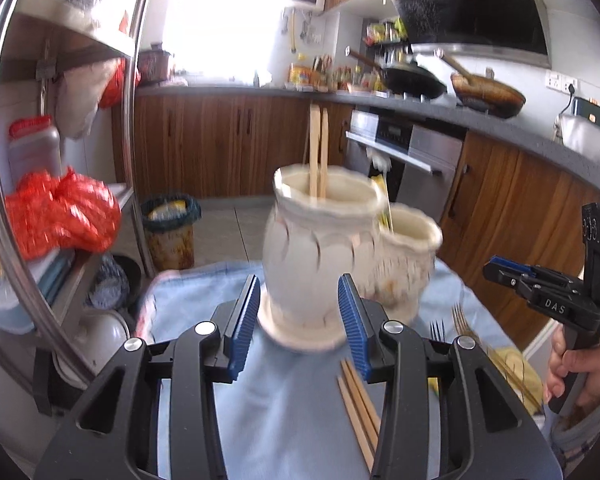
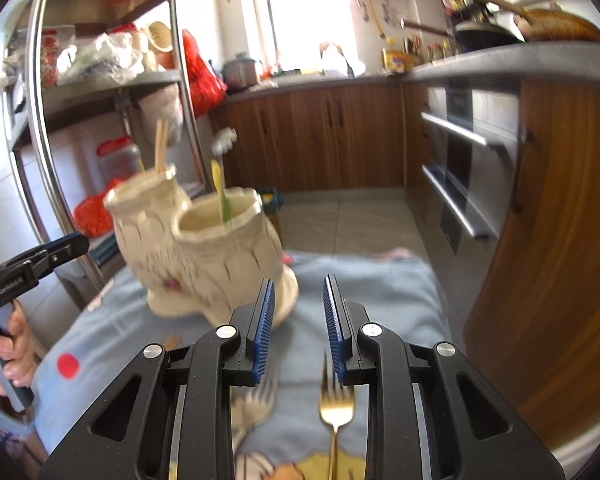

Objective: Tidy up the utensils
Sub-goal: 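Open both tools and withdraw them from the pot, then close the left tool on a wooden chopstick while the right grasps the gold fork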

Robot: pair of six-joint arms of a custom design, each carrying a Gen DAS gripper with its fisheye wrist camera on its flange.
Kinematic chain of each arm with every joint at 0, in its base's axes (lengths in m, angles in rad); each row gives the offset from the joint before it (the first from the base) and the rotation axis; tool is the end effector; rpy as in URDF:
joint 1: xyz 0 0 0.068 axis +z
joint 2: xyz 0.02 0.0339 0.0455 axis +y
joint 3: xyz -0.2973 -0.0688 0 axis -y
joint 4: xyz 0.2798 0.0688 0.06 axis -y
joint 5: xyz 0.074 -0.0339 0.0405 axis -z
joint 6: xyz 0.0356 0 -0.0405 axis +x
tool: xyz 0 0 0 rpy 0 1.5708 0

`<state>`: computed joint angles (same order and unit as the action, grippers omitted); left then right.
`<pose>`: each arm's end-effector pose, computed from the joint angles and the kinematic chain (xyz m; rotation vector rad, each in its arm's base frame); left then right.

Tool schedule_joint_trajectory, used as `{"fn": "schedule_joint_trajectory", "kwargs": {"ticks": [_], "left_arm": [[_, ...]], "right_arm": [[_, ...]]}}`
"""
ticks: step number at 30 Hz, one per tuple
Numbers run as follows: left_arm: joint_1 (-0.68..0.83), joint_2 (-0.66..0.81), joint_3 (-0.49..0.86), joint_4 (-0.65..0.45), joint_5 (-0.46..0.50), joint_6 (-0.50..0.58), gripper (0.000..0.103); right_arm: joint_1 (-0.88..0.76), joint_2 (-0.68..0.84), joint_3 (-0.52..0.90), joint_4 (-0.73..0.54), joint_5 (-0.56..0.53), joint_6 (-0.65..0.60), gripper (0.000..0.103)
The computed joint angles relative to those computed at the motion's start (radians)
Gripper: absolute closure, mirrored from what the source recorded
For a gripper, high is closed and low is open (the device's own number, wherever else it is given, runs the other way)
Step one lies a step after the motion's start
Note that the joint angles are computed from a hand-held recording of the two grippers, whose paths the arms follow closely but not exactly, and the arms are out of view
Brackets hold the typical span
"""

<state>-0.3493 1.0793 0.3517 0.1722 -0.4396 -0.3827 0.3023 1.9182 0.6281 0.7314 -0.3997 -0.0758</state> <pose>0.2108 -0.0606 0.1783 -0.2893 2.0479 0.0195 0.3271 0.1165 0.0842 -0.6313 2.0349 0.5587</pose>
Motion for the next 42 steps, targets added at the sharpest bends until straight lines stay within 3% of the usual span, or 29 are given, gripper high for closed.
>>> {"fn": "schedule_joint_trajectory", "kwargs": {"ticks": [19,34,42], "left_arm": [[-0.249,0.195,-0.029,-0.098,-0.040,-0.221,0.063],[-0.265,0.296,-0.008,-0.097,-0.024,-0.229,0.064],[-0.253,0.317,0.022,-0.124,-0.005,-0.174,0.076]], "right_arm": [[-0.041,0.026,-0.061,-0.145,0.007,-0.137,0.075],[-0.049,0.054,-0.059,-0.214,0.029,-0.185,0.075],[-0.033,0.055,-0.027,-0.267,0.057,-0.194,0.079]]}}
